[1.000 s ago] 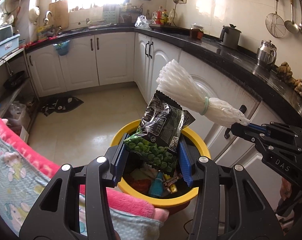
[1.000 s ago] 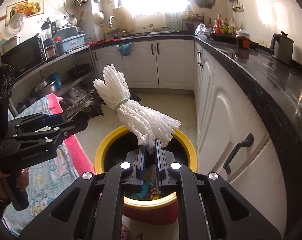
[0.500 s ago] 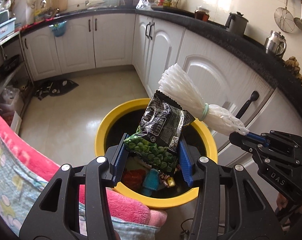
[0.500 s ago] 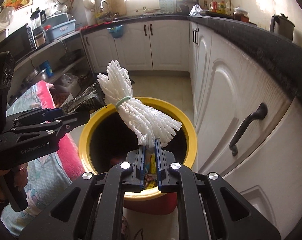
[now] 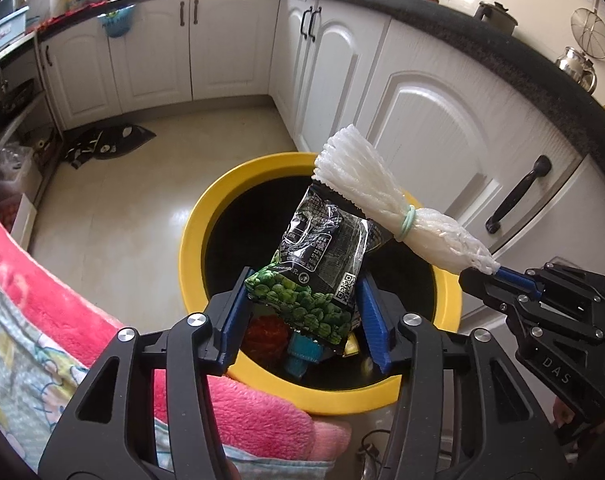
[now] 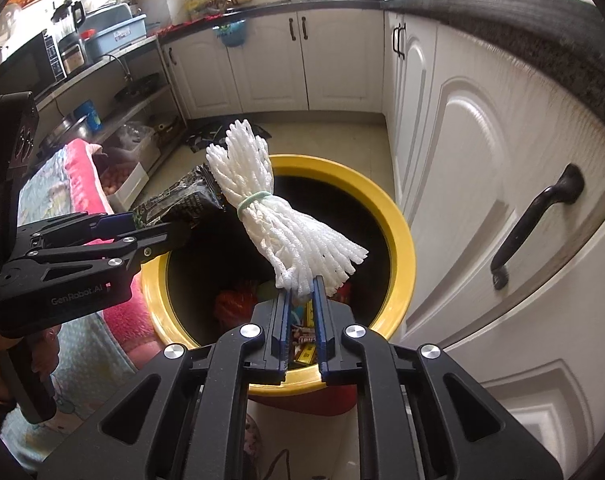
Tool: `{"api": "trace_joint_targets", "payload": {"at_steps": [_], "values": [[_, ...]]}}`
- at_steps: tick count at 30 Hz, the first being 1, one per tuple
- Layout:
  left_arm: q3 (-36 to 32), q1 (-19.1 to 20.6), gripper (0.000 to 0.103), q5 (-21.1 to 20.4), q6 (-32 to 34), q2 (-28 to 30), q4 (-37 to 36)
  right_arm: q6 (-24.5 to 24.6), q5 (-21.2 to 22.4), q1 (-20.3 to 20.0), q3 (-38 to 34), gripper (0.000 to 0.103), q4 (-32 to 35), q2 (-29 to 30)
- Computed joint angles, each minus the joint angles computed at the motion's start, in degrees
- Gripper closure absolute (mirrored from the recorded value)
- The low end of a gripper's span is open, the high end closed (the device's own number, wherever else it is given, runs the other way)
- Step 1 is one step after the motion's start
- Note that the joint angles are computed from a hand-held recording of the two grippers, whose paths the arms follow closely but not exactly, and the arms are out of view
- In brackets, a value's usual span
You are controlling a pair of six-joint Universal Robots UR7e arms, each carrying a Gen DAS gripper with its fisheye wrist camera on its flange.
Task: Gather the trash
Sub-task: 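Carry the mesh bundle and snack bag over the yellow bin and open both tools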
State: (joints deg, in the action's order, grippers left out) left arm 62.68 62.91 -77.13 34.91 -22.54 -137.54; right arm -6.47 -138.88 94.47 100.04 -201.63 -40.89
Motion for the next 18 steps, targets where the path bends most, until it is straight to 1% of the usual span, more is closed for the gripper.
{"api": "trace_joint_targets", "payload": {"at_steps": [2,4,7,9,12,14,16,17,18], "values": [[-0.59,0.14,0.052,0.44,-0.16,0.30,0.65,0.78,0.30,-0.27,-0.06,0.091,0.54,-0.08],[-0.72,0.27,0.043,0.93,-0.01,0.34,0.73,1.36,0.54,-0.48,-0.07,0.088,0.77,-0.19],[-0.63,0.47,0.041,1.86,-0.03,0.22,0.56,1.34,-0.02,-0.45,-0.06,0.084,0.83,-0.24],[-0.56,0.65,0.041,2.11,-0.07,-0.04,0.51,1.64,-0.14,-0.38,0.20,0.078,0.89,-0.39],[0.04,0.96,0.031,2.30,-0.15,-0.96,0.26,1.61,-0.67,-0.24,0.19,0.073,0.61,-0.34],[0.21,1.01,0.031,2.66,-0.29,-1.35,0.20,1.73,-0.98,-0.03,0.49,0.071,0.14,-0.51],[0.57,1.05,0.025,2.95,-0.27,-1.90,0.04,1.52,-1.46,0.34,0.62,0.067,-0.38,-0.52],[0.78,1.04,0.023,3.18,-0.25,-2.19,-0.14,1.54,-1.74,0.57,0.65,0.063,-0.66,-0.48],[1.15,1.02,0.019,3.44,-0.21,-2.56,-0.46,1.50,-2.06,0.88,0.81,0.059,-1.27,-0.50]]}}
